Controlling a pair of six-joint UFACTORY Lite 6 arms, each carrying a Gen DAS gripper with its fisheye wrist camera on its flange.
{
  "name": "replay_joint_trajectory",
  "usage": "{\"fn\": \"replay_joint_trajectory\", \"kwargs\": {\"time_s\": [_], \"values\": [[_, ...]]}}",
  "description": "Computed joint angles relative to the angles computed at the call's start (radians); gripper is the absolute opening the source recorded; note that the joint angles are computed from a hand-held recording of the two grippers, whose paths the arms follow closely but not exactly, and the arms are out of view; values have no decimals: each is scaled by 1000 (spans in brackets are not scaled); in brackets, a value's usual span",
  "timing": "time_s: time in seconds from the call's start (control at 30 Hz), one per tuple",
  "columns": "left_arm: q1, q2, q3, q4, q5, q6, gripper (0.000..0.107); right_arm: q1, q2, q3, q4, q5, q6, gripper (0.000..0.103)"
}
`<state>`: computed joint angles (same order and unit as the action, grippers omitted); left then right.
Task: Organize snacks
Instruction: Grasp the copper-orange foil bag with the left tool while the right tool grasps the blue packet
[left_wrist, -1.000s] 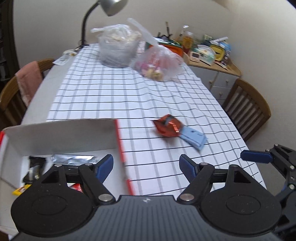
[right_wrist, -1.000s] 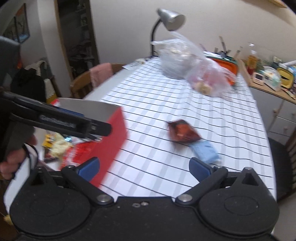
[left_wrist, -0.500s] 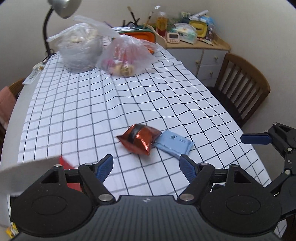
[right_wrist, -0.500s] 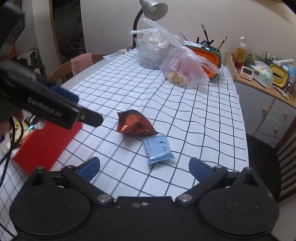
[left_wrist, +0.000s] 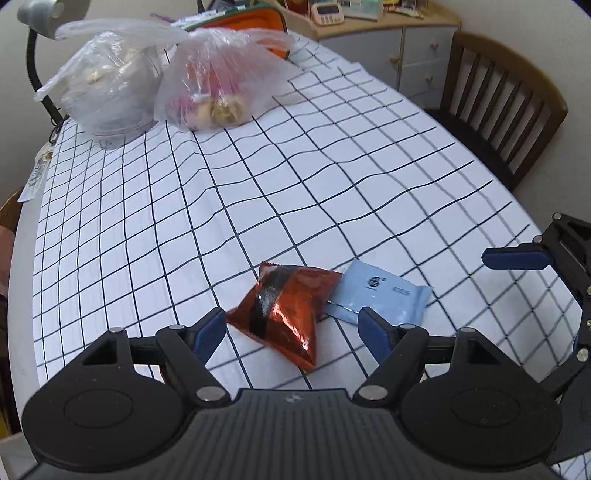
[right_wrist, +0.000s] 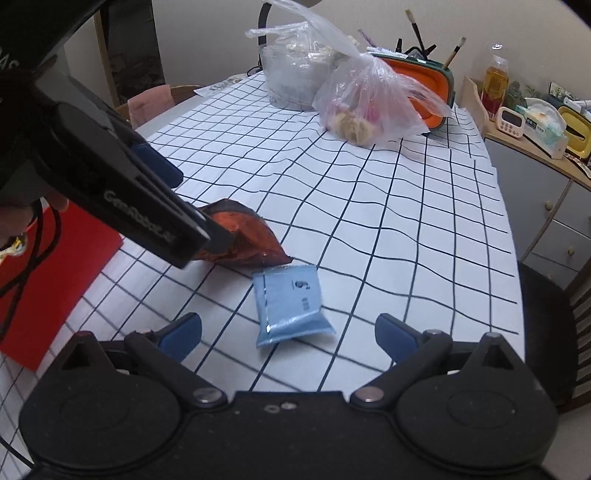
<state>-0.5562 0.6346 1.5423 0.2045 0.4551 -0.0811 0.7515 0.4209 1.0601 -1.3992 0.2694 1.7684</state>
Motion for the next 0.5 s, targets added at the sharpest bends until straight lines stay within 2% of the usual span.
{"fn": "replay_joint_trajectory", "kwargs": {"time_s": [0.3,0.5], "values": [[-4,233,249,51,95,0,78,-37,180,145,-22,-13,-62,98],[27,335,372,-52,146,73,78,-45,268,224,18,-10,-126,92]]}}
